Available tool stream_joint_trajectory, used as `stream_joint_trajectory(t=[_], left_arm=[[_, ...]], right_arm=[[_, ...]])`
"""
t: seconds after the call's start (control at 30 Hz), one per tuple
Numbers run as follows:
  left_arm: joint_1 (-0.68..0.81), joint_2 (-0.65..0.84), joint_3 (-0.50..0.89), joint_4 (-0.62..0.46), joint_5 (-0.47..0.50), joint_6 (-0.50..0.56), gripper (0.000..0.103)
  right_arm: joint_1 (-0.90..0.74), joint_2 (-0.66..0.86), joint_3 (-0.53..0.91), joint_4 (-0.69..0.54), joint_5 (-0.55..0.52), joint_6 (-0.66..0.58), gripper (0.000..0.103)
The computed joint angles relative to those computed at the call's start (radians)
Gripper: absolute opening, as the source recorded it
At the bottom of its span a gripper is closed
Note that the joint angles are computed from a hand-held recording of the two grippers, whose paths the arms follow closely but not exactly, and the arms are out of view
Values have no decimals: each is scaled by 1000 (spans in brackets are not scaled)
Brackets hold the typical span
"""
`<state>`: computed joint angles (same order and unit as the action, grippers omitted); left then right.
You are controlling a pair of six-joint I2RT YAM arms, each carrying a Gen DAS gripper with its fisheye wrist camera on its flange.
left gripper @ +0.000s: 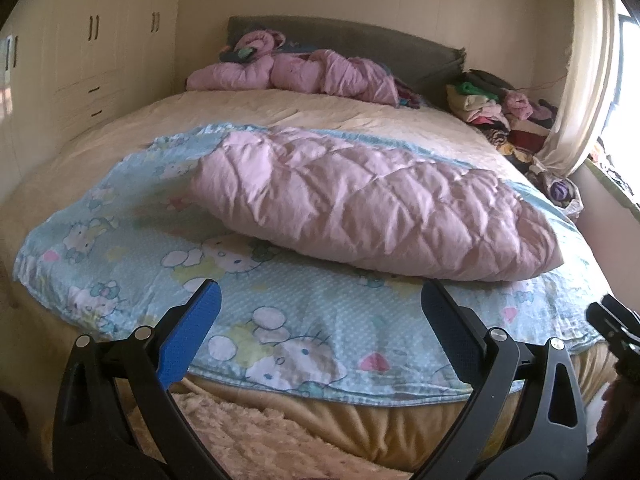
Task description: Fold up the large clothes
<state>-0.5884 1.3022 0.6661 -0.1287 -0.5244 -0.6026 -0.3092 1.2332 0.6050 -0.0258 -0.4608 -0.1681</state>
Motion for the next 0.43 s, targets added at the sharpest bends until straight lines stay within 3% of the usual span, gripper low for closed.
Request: stream_joint_trajectory(t=[0.13,0.23,0.33,0.43], left_arm=[[92,-5,-23,1,69,2,94],[266,-40,-58,-2,170,51,94],[578,-17,-60,35,264,210,94],[860,174,35,130,246,368,94]], right_arm=[[-105,29,-11,17,38,38,99],[-258,108,-10,57,96,51,99],[-460,278,41,92,206,48,99],[-699,502,153,150,290,70,99]])
